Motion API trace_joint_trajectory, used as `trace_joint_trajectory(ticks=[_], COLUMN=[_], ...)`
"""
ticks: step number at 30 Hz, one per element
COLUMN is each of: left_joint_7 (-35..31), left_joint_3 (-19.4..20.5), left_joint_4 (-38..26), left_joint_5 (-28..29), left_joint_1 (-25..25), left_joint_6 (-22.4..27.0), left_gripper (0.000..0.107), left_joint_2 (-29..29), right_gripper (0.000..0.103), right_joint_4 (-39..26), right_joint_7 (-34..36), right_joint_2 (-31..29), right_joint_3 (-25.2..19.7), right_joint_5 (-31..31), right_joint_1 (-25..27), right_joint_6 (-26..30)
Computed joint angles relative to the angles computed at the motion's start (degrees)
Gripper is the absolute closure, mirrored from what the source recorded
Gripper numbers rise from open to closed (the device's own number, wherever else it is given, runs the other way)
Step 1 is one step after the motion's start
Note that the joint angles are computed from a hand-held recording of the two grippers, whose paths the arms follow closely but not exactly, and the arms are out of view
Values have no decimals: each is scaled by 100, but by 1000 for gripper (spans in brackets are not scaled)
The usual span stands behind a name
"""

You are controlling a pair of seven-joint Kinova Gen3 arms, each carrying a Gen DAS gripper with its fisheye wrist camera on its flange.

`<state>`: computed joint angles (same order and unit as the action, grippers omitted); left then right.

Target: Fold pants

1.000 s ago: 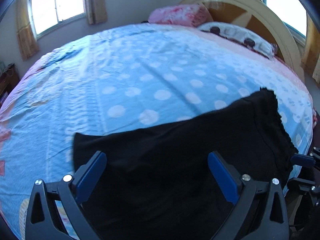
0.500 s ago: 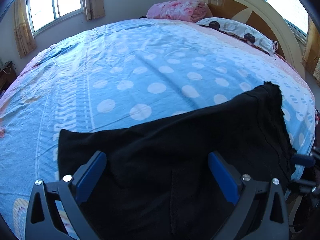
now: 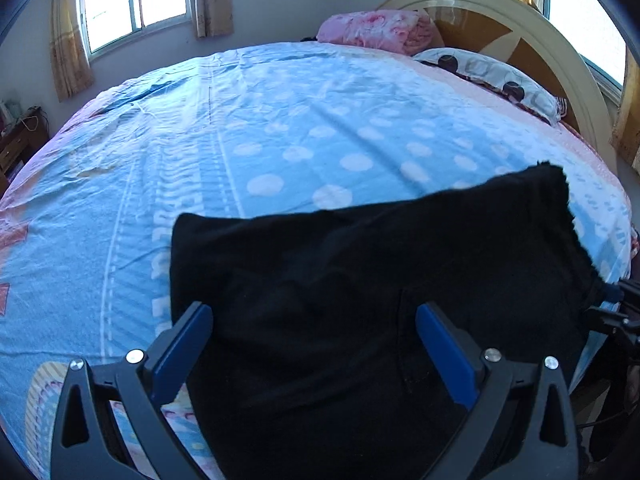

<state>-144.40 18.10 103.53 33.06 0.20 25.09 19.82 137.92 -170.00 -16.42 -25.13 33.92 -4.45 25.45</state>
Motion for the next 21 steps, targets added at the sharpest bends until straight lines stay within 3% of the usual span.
trace_joint_trajectory(ticks=[2,3,5,8,10,12,15,18,21], left_joint_7=[-146,-133,-329,-1028,-1307,-1257,-1157,-1162,-1341], left_joint_3=[99,96,67,496,439,125,-234,-466,-454], left_joint_4=[67,32,65,307,294,209,206,154,101], left_joint_5=[102,104,300,968,1255,1223,1159,1305,1752], left_joint_1=[-67,-69,-115,-794,-1075,-1070,-927,-926,-1196], left_joint_6=[-132,-84,-36,-80,298,679,775,1021,1596], left_gripper=[4,4,4,4,4,4,4,4,4], left_joint_2=[32,53,-33,-310,-362,-322,-248,-76,154], right_gripper=[36,30,29,29,29,29,29,29,29], right_joint_4=[-67,-91,-77,-115,22,200,371,367,459], right_joint_7=[-96,-36,178,517,581,956,1556,1708,2062], right_joint_2=[99,159,270,-7,-365,-649,-603,-399,-184], right_joint_3=[-179,-156,155,497,742,1272,1968,2025,2360], right_joint_5=[164,125,-47,-395,-480,-852,-1444,-1545,-1858], right_joint_1=[25,-23,-325,-620,-664,-794,-856,-684,-829], right_joint_6=[223,314,340,441,159,-307,-882,-1106,-1518])
